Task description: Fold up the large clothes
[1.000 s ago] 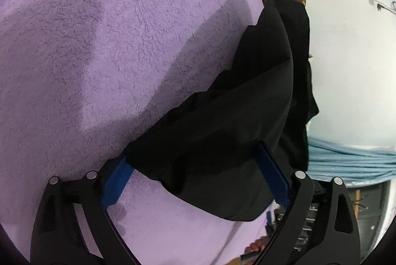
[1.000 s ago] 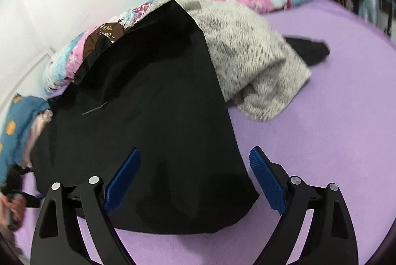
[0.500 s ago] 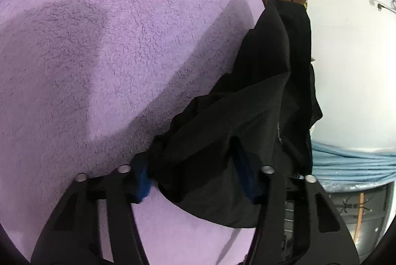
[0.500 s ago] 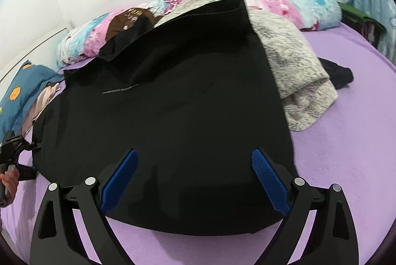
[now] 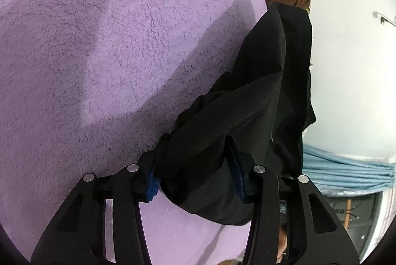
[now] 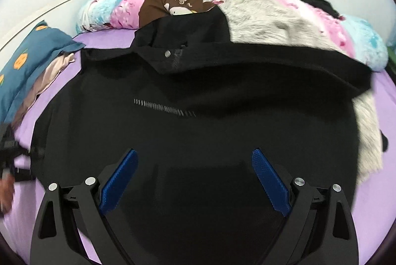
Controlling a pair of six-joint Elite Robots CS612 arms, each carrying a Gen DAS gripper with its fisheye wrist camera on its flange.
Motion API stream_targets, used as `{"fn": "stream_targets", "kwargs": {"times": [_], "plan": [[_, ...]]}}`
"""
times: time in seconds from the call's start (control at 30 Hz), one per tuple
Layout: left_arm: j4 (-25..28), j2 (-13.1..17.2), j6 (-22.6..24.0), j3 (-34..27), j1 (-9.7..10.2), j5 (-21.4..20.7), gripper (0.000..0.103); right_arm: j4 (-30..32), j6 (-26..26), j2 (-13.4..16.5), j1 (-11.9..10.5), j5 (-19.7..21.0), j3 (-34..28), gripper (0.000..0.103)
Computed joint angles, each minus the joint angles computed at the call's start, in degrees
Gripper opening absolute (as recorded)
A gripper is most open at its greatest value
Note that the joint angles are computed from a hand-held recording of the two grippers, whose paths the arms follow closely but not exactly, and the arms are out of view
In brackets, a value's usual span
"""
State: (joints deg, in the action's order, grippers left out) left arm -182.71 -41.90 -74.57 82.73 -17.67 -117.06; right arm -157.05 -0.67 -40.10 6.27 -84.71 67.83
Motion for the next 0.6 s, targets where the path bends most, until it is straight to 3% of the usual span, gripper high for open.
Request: {"fn": "stream_targets", "kwargs": {"times": [0.1,0.17,0.3,0.6], "plan": [[0.94,-0.19,0.53,-0.08,-0.03,-0.09,0.045,4.67,-0.97,2.77,1.3,-4.76,-5.97,0.092],[0.95,-0.26,0.23,-0.04,-0.05,-0.19,0.044,6.67,-1.88,5.01,2.5,-11.11,-10.48,0.092],[0.76,-0.09,-0.34,-0.2,0.19,-1.29,0.044,10.67,-3.7,9.69,3.76,-18.84,-19.76,0.092],[1.4,-0.29,-0.02,-0.13,0.2,-1.84,0.045,18.16,-2.31,17.3,4.14,-26.31,-35.17,0.092]]}}
